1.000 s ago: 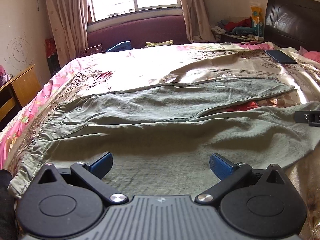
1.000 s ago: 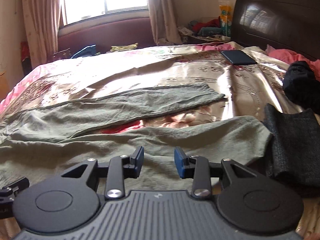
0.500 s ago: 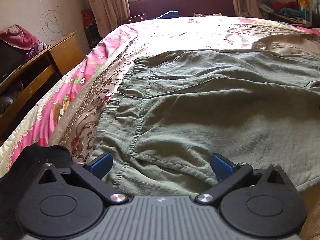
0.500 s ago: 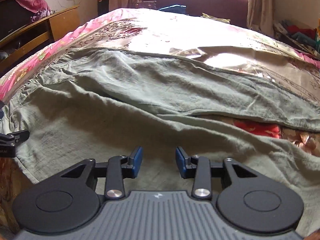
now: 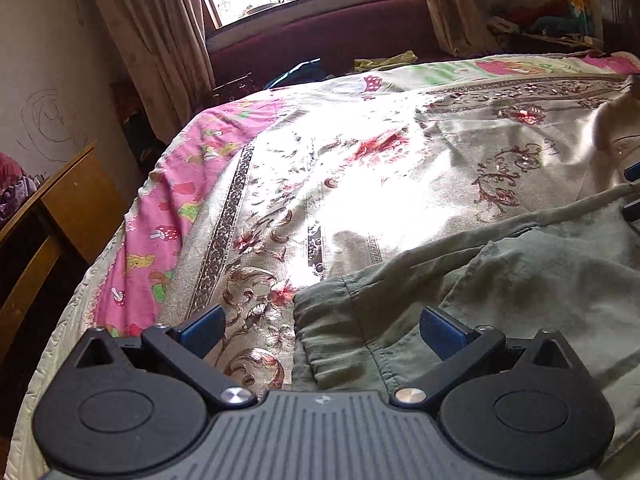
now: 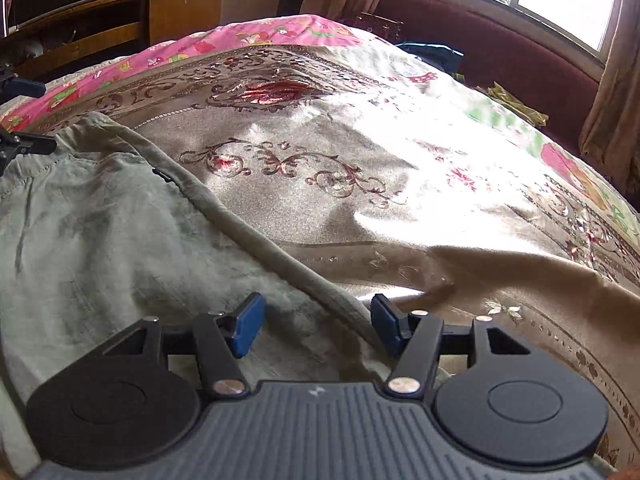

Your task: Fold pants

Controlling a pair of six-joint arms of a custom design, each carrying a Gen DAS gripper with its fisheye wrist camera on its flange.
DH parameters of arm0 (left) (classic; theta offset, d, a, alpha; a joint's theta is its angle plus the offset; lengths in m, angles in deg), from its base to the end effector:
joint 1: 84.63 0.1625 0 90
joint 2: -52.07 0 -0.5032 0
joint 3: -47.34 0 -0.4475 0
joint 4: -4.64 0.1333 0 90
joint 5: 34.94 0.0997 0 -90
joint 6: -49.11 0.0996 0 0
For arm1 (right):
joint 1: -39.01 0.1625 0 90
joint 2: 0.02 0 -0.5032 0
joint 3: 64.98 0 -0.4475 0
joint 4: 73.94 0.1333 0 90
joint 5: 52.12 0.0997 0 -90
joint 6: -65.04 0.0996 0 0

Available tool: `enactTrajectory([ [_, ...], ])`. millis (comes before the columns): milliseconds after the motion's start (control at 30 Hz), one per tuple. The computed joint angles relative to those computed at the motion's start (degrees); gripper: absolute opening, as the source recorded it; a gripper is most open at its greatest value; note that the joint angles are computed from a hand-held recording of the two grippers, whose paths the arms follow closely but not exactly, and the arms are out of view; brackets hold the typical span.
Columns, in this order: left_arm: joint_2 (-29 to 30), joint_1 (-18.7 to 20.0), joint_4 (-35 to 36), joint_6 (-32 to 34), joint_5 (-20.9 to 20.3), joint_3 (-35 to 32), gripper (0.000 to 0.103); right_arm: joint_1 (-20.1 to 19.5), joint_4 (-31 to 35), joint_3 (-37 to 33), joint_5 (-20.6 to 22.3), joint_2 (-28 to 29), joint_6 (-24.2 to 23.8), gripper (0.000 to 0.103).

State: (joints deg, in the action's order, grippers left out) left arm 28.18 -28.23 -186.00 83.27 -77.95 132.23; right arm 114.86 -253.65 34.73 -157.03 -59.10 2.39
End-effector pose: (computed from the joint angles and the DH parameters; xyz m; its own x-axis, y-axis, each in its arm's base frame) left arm -0.2695 -0.7780 -0.0138 -0.4445 0.3510 -0.8242 0.8166 0.5370 -0.2117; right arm -0.0756 -0.7402 0.3151 -0.5509 -0.3690 0.7486 -0.7165 0.6691 -0.1975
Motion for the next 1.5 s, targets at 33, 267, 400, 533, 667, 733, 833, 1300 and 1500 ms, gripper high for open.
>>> enactTrajectory([
  [33,0.3,0.7,2.1,-1.1,-0.7,-1.4,0.103,-0.2,1.6,-0.9,0.1,0.3,0.1,0.061],
  [267,1.0,3.4,12.7,-6.6,-4.5,-5.4,0.103,-0.6,2.8,-1.4,-0.5,1.3,0.3,0.05],
  [400,-0.2,4.2,18.7,-13.5,-9.2,-6.8,0.076,0.8,5.0,-1.5,-2.6,1.3,1.9,0.003],
  [533,-0.5,3.1,18.9,-13.5,-7.8,-6.1,0.041,1.8,2.1,0.6,-3.3,0.4,1.1,0.002],
  [667,-2.3,1.4,13.6,-12.2,-7.9,-2.8,0.037,3.2,-0.9,4.4,-1.2,-3.5,1.8,0.002],
  [733,-4.7,0.6,11.4,-12.5,-9.6,0.1,0.037,4.2,-2.9,7.6,0.1,-6.7,2.4,0.002],
  [833,-10.2,-1.0,6.9,-13.1,-12.8,7.8,0.037,4.9,-3.9,13.9,3.8,-13.1,3.4,0.002],
  [1300,-28.4,-6.7,0.9,-27.6,-9.8,41.8,0.038,2.5,0.1,39.4,1.3,-24.9,9.5,0.002],
  [1500,-28.7,-8.2,-2.9,-27.9,-8.0,47.1,0.043,2.7,-9.4,43.1,-2.3,-22.2,3.1,0.002],
])
